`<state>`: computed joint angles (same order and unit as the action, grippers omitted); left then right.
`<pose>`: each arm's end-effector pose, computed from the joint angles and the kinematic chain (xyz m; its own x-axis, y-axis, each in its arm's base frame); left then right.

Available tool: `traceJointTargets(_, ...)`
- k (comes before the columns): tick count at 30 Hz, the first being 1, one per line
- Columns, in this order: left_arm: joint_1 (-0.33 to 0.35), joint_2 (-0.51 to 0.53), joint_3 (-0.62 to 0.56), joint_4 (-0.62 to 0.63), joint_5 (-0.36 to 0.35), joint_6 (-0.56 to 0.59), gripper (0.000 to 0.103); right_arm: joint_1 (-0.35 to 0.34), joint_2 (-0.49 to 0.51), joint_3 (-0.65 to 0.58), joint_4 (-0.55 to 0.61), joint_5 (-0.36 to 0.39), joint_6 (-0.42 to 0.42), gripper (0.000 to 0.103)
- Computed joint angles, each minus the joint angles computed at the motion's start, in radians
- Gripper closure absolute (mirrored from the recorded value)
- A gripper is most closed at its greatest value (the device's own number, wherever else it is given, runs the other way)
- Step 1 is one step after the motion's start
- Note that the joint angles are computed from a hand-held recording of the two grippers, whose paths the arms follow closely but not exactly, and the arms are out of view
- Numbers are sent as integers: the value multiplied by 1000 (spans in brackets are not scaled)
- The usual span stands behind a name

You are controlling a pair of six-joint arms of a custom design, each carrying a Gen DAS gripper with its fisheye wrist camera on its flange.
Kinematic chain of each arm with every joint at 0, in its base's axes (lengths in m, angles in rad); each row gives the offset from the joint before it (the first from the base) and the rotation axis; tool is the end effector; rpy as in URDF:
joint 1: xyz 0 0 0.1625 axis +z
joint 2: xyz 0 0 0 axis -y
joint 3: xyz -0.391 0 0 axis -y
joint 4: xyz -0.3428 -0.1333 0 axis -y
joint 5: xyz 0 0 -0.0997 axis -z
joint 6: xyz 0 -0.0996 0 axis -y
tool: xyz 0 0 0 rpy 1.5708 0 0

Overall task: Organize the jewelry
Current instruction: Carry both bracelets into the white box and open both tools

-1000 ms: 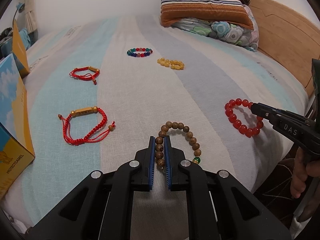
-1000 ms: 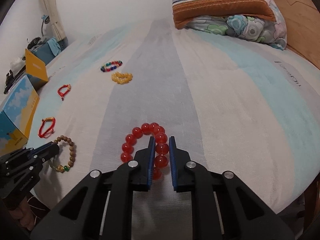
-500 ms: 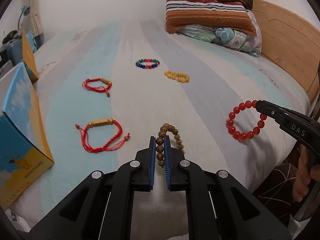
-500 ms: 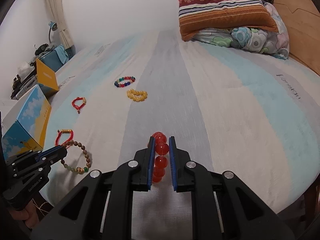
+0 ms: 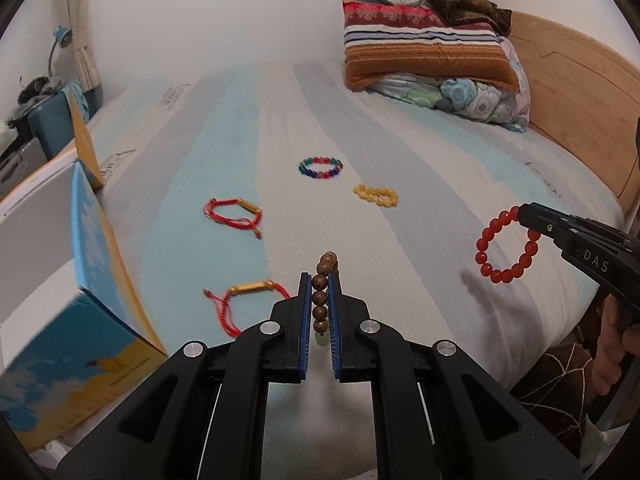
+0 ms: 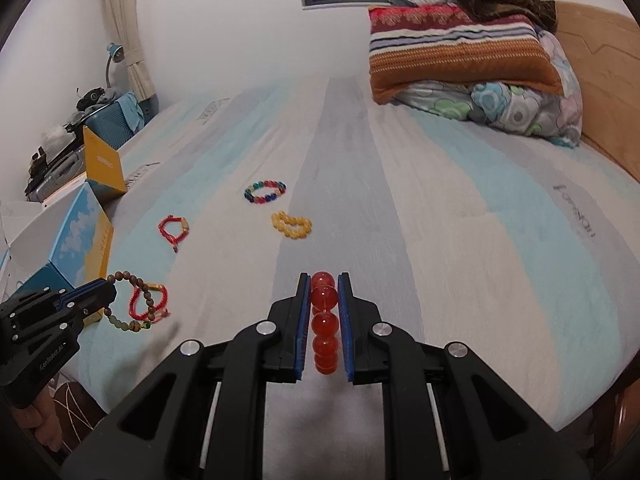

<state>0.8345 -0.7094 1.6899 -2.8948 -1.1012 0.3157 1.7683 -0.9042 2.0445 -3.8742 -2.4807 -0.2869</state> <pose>-0.2783 -0.5727 0.0823 -0.5291 0.6785 -0.5096 0.8380 0.5123 -0.1879 0.1479 -0.4604 0.2256 -0.6917 0.4561 0.5600 -0.2852 0.5399 -0.7919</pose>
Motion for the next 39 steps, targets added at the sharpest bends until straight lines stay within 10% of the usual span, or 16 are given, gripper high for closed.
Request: traceJointTargets(39, 90, -176, -183, 64, 161, 24, 95, 228, 402, -797, 529, 84, -135, 90)
